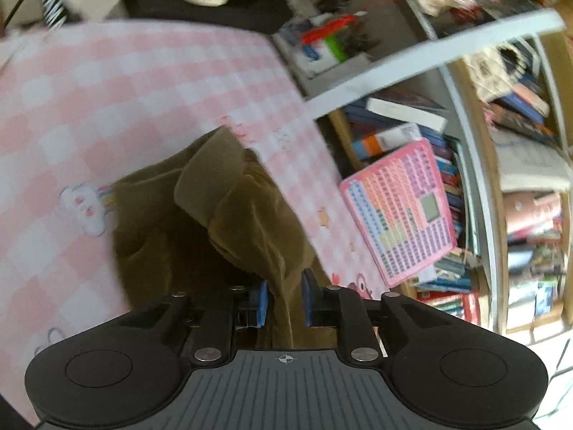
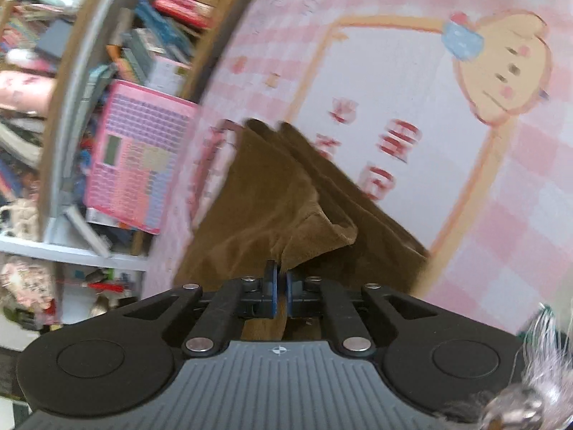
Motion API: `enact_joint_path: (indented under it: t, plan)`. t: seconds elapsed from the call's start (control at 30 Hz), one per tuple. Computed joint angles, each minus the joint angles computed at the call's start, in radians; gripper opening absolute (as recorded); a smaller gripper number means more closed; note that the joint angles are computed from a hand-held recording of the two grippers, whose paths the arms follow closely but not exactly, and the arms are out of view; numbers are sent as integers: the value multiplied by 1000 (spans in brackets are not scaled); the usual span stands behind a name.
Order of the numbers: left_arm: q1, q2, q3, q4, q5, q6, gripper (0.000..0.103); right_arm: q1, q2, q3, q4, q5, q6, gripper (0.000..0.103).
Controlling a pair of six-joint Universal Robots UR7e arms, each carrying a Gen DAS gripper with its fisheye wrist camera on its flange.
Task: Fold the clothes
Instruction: 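Close both tools on the end of the folded skirt, then lift the skirt end with both tools and fold it over the skirt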
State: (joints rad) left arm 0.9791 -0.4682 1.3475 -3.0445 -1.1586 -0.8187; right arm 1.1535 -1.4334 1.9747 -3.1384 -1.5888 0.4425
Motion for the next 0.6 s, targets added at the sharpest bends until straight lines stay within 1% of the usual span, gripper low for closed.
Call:
enact_joint_path:
  t: [0.03,0.1,0.17,0.23,0.37,0.43,0.47,0.5,0.53,0.57,0.6]
  plan:
    - [3,-6,15,-6,0,-22,33,-3,-2,6,5,-3,4,9]
    - [8,-15,43,-26,2,-62,48,-7,-5,15,7,-9,12,11]
    - [15,-18,64,-55,2,-97,54,-11,-6,20,9,-11,22,13]
    - [24,-14,67,-79,-9,-145,56,-10,-3,16,16,-14,27,16]
    - [32,13,19,-60,9,-158,56,0,15,-6,33,-32,22,28]
    - [36,27,-6,-49,18,-164,51,4,27,-25,55,-58,46,28]
    - [39,42,-21,-72,33,-153,18,5,34,-39,66,-67,56,25]
    - [47,57,-44,-85,29,-131,5,8,42,-58,76,-68,54,18]
    - [51,68,-70,-81,24,-109,5,10,50,-76,85,-69,51,3]
    - [49,76,-92,-98,1,-46,5,18,56,-93,81,-70,35,3]
    - [47,83,-115,-116,-28,22,4,34,61,-108,49,-70,-10,3]
